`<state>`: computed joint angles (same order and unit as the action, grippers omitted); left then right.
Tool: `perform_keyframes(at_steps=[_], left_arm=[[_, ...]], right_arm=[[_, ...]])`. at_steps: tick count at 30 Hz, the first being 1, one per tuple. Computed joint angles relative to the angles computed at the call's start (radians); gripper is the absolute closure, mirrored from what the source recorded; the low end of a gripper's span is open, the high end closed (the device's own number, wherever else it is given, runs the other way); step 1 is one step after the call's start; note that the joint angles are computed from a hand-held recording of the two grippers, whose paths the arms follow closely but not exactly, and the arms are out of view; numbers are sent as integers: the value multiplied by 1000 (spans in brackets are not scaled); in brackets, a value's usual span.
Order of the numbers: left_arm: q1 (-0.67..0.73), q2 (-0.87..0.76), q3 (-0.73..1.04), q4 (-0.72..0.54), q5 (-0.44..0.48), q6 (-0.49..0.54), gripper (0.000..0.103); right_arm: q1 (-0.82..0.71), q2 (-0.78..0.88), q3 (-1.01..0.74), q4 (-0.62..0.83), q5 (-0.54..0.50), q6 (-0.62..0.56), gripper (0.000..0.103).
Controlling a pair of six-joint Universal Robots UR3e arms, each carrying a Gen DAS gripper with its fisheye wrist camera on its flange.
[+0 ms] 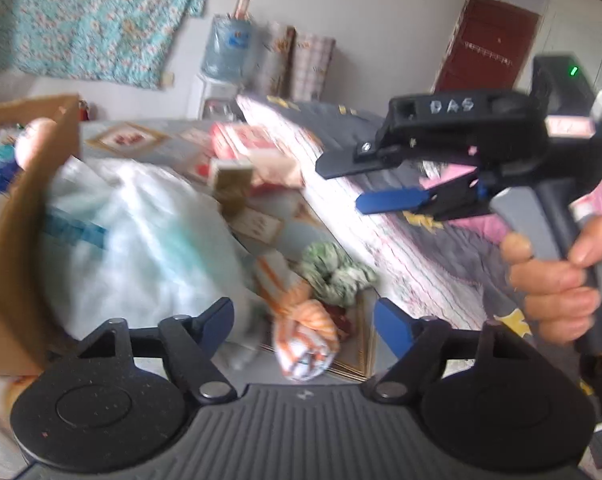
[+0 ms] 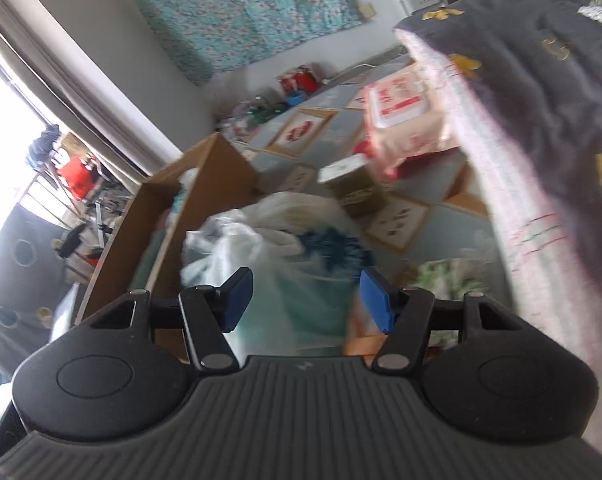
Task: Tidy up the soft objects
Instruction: 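Grasp the orange-striped white towel with the left gripper while the right gripper reaches the green floral cloth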
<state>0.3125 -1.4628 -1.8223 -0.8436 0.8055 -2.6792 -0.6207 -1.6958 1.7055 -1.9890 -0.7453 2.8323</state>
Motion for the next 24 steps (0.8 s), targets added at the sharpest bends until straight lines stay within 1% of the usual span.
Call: perform_keyframes(at_steps=[2, 3, 6, 9, 11, 14, 17, 20, 24], left_arm=[[-62, -65, 12, 73, 55, -51, 34], [-89, -97, 28, 91, 79, -69, 35], [-146, -158, 67, 109, 138, -91, 39], [-210, -236, 130, 130, 225, -122, 40], [-242, -285, 170, 136, 273, -148, 45], [-262, -337, 218, 122, 305, -175, 47], [-271, -360, 237, 111, 313, -178, 53], [-273, -367, 239, 107, 324, -180, 54], [-262, -377, 256, 89, 312, -205, 57]], right_arm=[[-4, 5, 3, -15, -49, -24, 44], [-1, 15, 2, -29, -76, -31, 44], [0, 56, -21, -31, -128, -57, 44], [15, 103, -66, -17, -144, -72, 44], [30, 136, -99, -5, -159, -81, 44], [58, 180, -135, 3, -192, -101, 43], [107, 228, -133, -74, -285, -105, 43], [147, 280, -135, -126, -356, -120, 43], [170, 319, -109, -174, -384, -128, 44]])
